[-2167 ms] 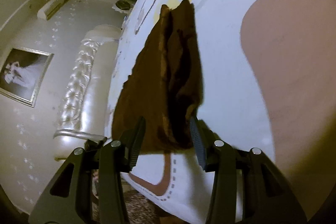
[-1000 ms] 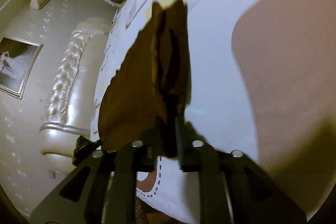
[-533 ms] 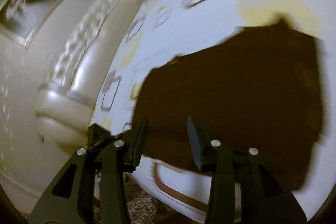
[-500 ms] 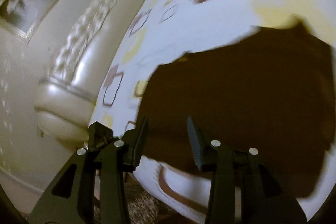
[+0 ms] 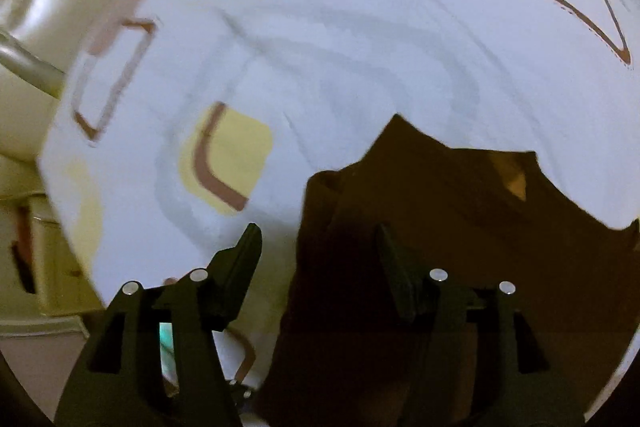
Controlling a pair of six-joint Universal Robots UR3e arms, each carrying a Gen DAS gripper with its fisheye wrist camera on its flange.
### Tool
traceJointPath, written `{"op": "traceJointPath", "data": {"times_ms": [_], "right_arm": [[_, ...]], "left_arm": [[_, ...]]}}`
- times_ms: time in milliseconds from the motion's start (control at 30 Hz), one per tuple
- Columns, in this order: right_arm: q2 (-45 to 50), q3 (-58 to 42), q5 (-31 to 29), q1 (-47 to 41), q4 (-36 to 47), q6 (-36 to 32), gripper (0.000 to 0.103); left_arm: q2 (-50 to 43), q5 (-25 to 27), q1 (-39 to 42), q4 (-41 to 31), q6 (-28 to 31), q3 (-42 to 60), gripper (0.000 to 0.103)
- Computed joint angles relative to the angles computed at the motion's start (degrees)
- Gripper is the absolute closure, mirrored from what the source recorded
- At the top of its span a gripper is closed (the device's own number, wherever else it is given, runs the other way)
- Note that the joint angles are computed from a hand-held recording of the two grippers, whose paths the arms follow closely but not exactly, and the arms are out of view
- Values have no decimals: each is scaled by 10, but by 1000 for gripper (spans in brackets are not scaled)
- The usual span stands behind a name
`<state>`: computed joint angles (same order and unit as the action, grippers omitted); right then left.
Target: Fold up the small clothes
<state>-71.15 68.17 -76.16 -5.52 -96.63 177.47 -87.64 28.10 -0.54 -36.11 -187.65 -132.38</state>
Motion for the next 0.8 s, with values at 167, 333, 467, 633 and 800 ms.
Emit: {"op": "traceJointPath", "data": {"times_ms": [167, 333, 467, 633, 800], "right_arm": [[89, -101, -100, 64, 33, 35, 44], [105, -105, -139, 76, 34, 52, 67], [57, -41, -111, 43, 1, 36, 91], [-52, 73, -17, -39, -38, -5, 92], [-144, 116, 88, -146, 0, -82, 92]], "left_arm": [[-39, 15, -2, 38, -27, -8, 90], [-56, 22, -15, 65, -37, 2, 93], [-53, 35, -26, 70, -52, 13, 94], [-57, 63, -61, 82, -103, 57, 94], [-36, 112, -119, 56, -138, 140, 94]]}}
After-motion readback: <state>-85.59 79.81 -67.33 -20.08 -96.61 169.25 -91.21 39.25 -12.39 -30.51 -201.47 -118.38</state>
